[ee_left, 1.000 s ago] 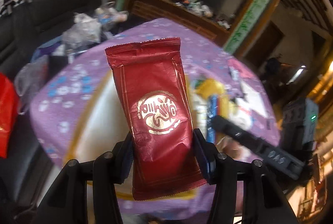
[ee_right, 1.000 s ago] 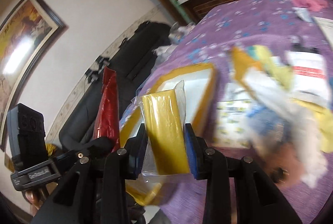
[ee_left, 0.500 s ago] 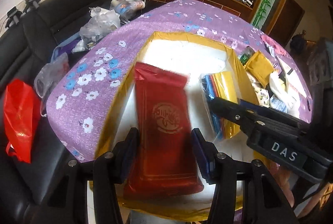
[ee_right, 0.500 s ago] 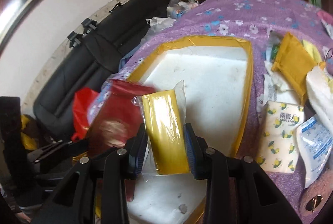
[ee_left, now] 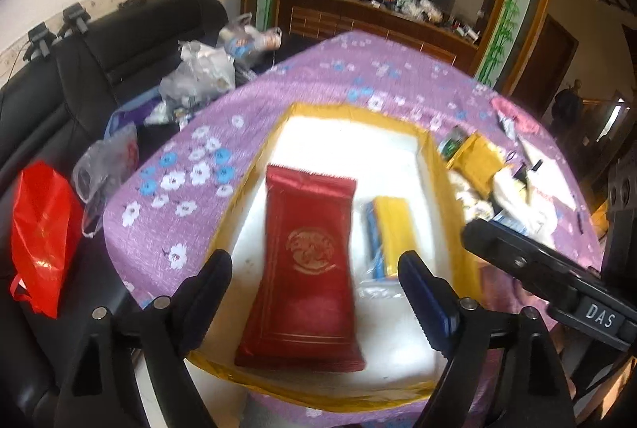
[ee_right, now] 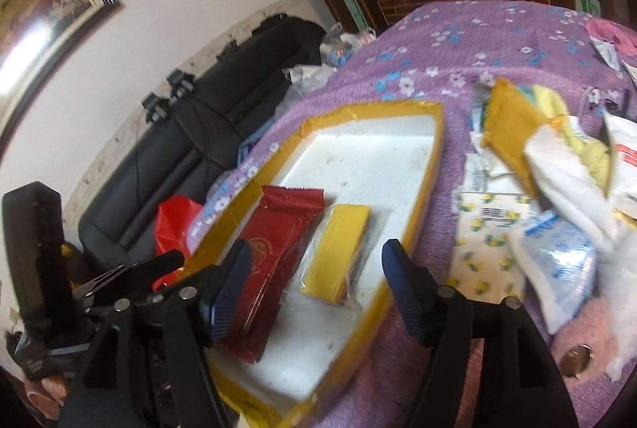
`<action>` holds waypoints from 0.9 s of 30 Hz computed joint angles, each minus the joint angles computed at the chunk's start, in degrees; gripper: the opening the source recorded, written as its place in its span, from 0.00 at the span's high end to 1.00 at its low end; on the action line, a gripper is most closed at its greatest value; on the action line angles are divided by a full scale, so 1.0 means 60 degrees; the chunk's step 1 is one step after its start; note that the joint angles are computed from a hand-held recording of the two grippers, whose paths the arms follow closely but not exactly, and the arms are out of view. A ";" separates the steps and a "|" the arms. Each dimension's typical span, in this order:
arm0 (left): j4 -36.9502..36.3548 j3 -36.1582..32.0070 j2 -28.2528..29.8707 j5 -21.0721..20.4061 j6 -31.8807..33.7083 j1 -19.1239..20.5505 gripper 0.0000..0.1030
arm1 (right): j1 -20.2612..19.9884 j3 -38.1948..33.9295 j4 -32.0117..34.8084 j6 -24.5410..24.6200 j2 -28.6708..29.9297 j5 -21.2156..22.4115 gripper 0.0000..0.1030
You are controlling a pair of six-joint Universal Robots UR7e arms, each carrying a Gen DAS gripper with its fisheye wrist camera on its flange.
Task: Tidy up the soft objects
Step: 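Lower the red pouch and yellow packet into the white tray and open both tools, then grasp the white towel with the right tool and lift it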
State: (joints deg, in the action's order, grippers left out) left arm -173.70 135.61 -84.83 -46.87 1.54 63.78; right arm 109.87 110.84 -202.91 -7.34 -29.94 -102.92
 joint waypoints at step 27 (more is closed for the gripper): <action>0.0171 0.0360 0.1031 -0.0891 -0.0900 -0.1683 0.11 | -0.2148 0.3034 -0.2638 -0.0124 -0.1587 0.0928 0.24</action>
